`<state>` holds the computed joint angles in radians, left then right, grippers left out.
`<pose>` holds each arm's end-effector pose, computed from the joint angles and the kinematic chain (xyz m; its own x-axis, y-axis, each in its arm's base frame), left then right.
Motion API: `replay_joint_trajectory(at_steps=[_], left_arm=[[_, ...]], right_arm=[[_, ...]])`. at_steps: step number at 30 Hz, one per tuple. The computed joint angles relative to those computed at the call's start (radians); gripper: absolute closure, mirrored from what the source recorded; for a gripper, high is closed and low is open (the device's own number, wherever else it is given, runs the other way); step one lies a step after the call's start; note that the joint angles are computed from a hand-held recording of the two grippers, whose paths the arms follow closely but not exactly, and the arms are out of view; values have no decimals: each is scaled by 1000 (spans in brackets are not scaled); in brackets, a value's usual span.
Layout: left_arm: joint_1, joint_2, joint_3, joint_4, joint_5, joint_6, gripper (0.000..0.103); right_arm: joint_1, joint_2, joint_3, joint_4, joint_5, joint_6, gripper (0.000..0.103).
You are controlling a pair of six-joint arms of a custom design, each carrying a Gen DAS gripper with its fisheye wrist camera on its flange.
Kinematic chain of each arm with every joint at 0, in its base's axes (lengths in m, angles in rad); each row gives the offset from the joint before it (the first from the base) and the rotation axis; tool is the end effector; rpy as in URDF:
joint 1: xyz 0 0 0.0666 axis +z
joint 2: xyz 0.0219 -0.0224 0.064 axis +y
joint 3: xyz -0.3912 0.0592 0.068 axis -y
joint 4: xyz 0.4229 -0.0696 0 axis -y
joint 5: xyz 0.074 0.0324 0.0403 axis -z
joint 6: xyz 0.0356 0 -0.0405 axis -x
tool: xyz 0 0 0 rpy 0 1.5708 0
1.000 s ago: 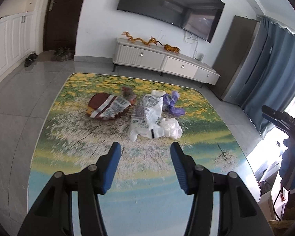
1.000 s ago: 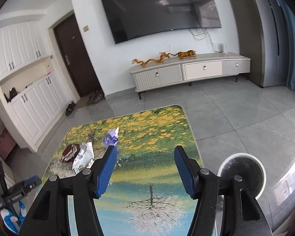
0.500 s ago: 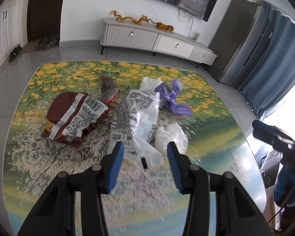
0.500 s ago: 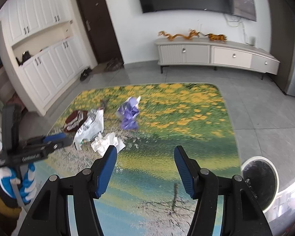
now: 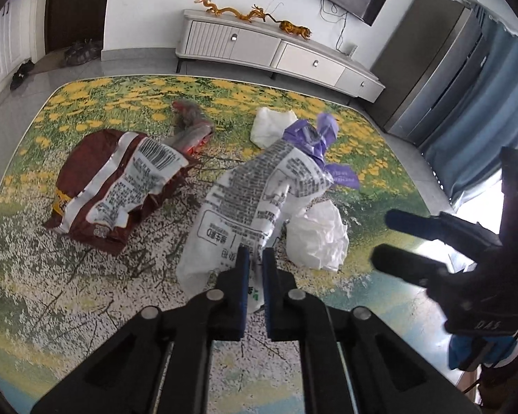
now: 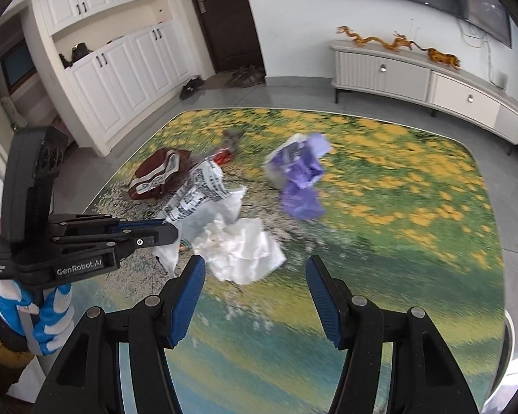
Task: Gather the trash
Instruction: 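Grasp the white printed plastic bag with the left tool while the right grasps the white tissue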
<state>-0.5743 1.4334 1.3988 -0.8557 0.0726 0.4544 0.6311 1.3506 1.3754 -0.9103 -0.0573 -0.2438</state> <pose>0.4409 -0.2888 0.4276 -0.8410 0.0227 -0.5406 0.2348 0.9154 -0.3268 0.3985 0.2932 0.4528 -0.7559 -0.2539 -0.6035 -0.4491 0.8717 0.1958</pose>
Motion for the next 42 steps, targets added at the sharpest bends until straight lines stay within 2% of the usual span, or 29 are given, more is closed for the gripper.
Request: replay_joint_trajectory(at_steps=[7, 9, 13, 15, 17, 18, 29, 36, 38, 42], left_arm=[[0, -35, -35, 30, -6, 50, 101], [2, -54, -49, 38, -9, 69, 101], [-1, -84, -75, 51, -9, 100, 101], [-8, -97, -88, 56, -12, 113, 101], [-16, -111, -101, 61, -14, 125, 101], [-21, -123, -111, 66, -15, 132, 101], [-50, -225, -183, 90, -41, 194, 102], [-46, -270, -213, 105, -54, 237, 102], [-40, -283, -224, 105, -56, 244, 102], [-26, -305, -244, 110, -52, 255, 102]], right_arm=[[8, 67, 42, 1, -16, 8, 45], [4, 85, 51, -1, -26, 3, 48], [0, 94, 47, -11, -47, 2, 66], [5, 80, 34, -12, -46, 6, 77], [13, 66, 25, -23, -31, 19, 95], [16, 58, 19, -30, -27, 24, 97], [16, -123, -115, 3, -22, -50, 98], [21, -119, -92, 3, -41, -57, 95], [26, -101, -82, 8, -46, -57, 83], [54, -49, -51, -2, -23, -33, 66]])
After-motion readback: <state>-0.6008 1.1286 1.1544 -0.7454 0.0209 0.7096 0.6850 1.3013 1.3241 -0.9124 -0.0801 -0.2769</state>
